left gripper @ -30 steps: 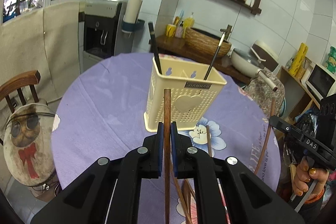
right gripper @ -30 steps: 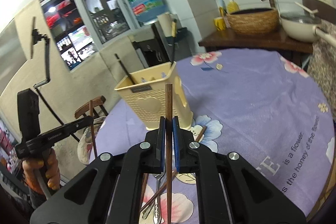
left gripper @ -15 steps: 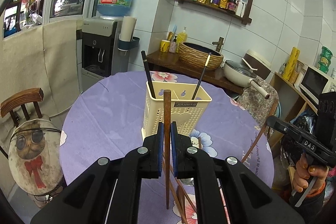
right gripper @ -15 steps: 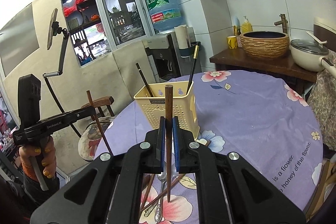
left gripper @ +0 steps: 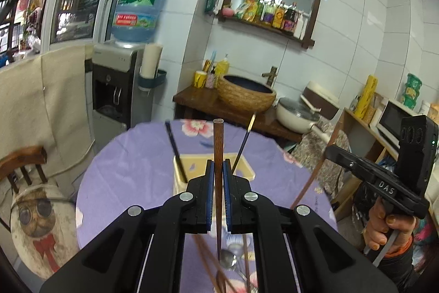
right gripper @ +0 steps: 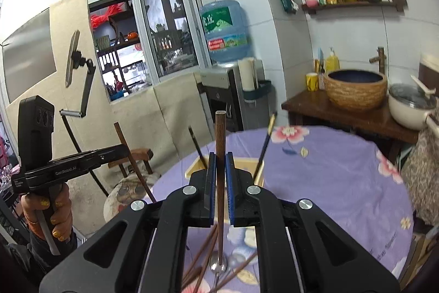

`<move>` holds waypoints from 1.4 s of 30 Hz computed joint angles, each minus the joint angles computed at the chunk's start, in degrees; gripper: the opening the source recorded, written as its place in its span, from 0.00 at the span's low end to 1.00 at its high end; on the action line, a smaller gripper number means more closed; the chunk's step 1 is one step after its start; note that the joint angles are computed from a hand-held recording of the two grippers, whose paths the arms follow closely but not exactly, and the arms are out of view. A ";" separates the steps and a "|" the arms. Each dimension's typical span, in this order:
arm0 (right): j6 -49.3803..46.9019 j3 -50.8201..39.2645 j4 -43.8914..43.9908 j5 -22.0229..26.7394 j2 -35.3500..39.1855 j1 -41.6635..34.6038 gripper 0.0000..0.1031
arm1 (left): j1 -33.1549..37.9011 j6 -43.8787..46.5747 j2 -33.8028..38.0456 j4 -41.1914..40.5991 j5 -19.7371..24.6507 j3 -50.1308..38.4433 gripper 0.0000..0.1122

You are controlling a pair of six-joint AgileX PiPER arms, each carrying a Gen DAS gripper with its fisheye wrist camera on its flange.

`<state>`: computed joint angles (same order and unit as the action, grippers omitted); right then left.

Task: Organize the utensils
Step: 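Lift both brown chopsticks upright and lower them into the cream holder, then open both tools to release the brown chopsticks into the holder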

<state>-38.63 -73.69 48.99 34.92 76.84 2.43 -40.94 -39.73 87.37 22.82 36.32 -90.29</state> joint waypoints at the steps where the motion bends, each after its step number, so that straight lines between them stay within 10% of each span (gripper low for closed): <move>1: 2.38 -3.33 -2.18 -0.33 1.36 0.70 0.07 | 0.04 0.45 0.89 0.10 0.96 -2.55 0.06; 12: 28.41 -30.99 -28.09 -3.18 17.46 7.68 0.07 | 2.26 2.36 19.43 2.97 14.30 -38.24 0.06; 39: 27.93 -19.32 -25.31 -12.87 26.36 7.69 0.07 | 5.60 -2.58 27.88 -0.20 8.65 -25.69 0.06; 42: 28.20 -18.93 -25.19 -13.56 26.33 7.37 0.07 | 5.84 -2.19 27.39 -0.92 7.85 -24.74 0.18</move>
<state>-10.43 -92.62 23.80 21.35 103.16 9.80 -35.09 -41.92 114.76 21.90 44.17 -115.03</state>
